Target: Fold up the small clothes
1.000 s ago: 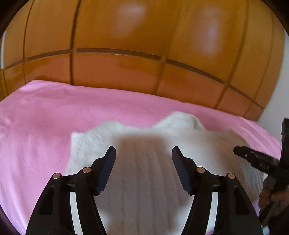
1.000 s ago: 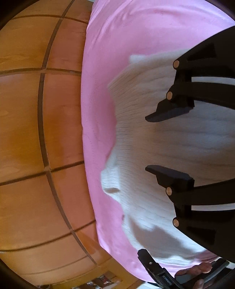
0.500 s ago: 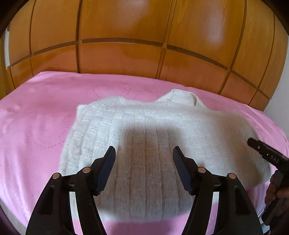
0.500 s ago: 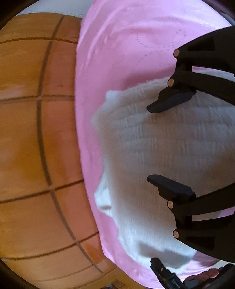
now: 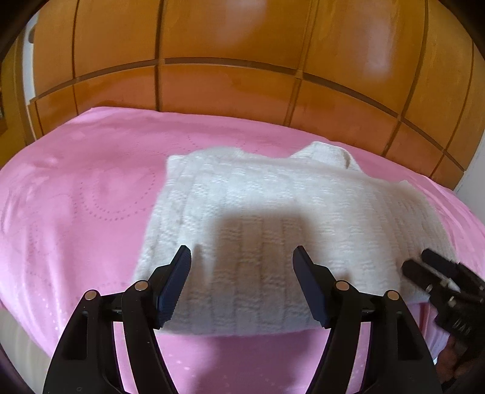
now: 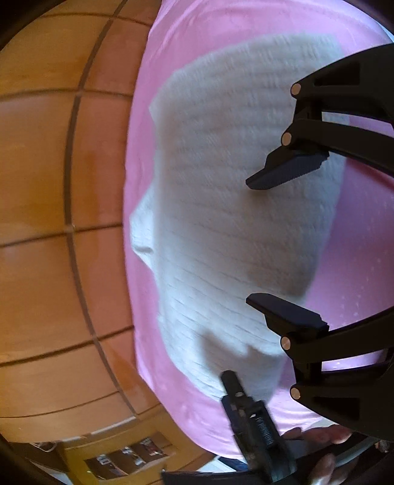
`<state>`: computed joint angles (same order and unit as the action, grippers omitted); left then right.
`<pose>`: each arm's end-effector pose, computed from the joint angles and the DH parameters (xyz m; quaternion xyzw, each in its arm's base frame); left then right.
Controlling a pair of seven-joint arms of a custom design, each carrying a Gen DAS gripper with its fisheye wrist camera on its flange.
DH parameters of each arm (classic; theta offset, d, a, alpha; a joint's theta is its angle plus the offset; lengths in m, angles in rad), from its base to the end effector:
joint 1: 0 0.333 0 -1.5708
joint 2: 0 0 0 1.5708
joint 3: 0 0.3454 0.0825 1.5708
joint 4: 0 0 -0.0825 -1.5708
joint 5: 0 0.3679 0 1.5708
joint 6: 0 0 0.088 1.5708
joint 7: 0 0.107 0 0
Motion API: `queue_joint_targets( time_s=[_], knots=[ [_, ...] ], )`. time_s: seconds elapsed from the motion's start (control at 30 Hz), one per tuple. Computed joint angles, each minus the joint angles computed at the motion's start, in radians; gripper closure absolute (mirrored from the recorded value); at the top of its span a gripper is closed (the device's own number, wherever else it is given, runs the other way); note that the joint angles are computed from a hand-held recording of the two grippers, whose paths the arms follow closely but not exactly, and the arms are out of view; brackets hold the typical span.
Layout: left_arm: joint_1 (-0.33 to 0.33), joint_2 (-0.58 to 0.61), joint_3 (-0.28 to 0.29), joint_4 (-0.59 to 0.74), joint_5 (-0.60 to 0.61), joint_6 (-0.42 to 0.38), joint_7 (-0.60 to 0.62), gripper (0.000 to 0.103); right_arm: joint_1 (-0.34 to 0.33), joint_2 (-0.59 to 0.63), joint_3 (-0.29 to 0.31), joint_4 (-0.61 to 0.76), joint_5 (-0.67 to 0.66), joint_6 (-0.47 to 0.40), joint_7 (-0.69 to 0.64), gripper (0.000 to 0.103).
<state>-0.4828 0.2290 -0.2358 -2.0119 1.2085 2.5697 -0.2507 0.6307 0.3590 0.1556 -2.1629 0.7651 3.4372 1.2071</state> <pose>0.4538 -0.4067 0.4103 -0.7042 0.5930 -0.2987 0.2514 0.4791 0.3565 0.3596 -0.7293 0.5478 -0.1497 0.3817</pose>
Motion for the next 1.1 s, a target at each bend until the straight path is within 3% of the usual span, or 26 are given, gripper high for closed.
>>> queue_joint_targets(
  time_s=[0.07,0.13,0.3,0.4,0.47,0.57,0.63,0.67,0.7,0.73,0.87,0.97,1.03,1.1],
  knots=[
    [0.002,-0.011,0.000,-0.015,-0.012,-0.013,0.004,0.034,0.128,0.026,-0.122,0.035,0.097,-0.028,-0.072,0.033],
    [0.008,-0.021,-0.001,-0.031,-0.023,-0.020,0.008,0.034,0.167,0.039,-0.165,0.036,0.094,-0.039,-0.050,0.033],
    [0.049,-0.069,0.007,-0.109,-0.037,0.037,-0.032,0.034,0.049,0.060,-0.048,0.024,0.046,-0.003,-0.032,0.032],
    [0.111,-0.101,0.029,-0.177,-0.019,0.203,-0.112,0.037,0.034,0.062,-0.030,0.021,0.038,0.011,-0.029,0.032],
    [0.153,-0.109,0.054,-0.209,0.029,0.320,-0.214,0.045,0.005,0.066,-0.002,0.019,0.020,0.021,-0.018,0.031],
    [0.194,-0.085,0.083,-0.200,0.133,0.448,-0.332,0.045,0.008,0.068,0.001,0.014,0.019,0.036,-0.013,0.031],
    [0.212,-0.054,0.092,-0.174,0.166,0.510,-0.358,0.063,0.009,0.068,0.002,0.011,0.020,0.040,-0.013,0.031],
    [0.218,-0.036,0.093,-0.160,0.167,0.544,-0.352,0.083,0.006,0.067,0.006,0.009,0.018,0.043,-0.011,0.031],
    [0.216,-0.033,0.091,-0.155,0.146,0.537,-0.329,0.096,0.002,0.068,0.009,0.009,0.015,0.044,-0.010,0.030],
    [0.197,-0.042,0.092,-0.151,0.158,0.494,-0.332,0.098,-0.003,0.068,0.014,0.008,0.011,0.046,-0.007,0.030],
    [0.174,-0.036,0.035,-0.152,-0.062,0.275,-0.086,0.098,-0.011,0.073,0.026,0.004,0.000,0.064,0.003,0.030],
    [0.125,-0.033,0.030,-0.127,-0.069,0.152,-0.051,0.098,0.012,0.076,0.006,0.008,0.015,0.065,-0.012,0.030],
    [0.104,-0.043,0.014,-0.109,-0.116,0.073,-0.014,0.097,-0.021,0.076,0.035,0.001,-0.010,0.073,0.003,0.030],
    [0.081,-0.054,0.004,-0.091,-0.116,0.012,0.000,0.089,0.004,0.074,0.010,0.005,0.009,0.063,-0.010,0.030]
  ],
)
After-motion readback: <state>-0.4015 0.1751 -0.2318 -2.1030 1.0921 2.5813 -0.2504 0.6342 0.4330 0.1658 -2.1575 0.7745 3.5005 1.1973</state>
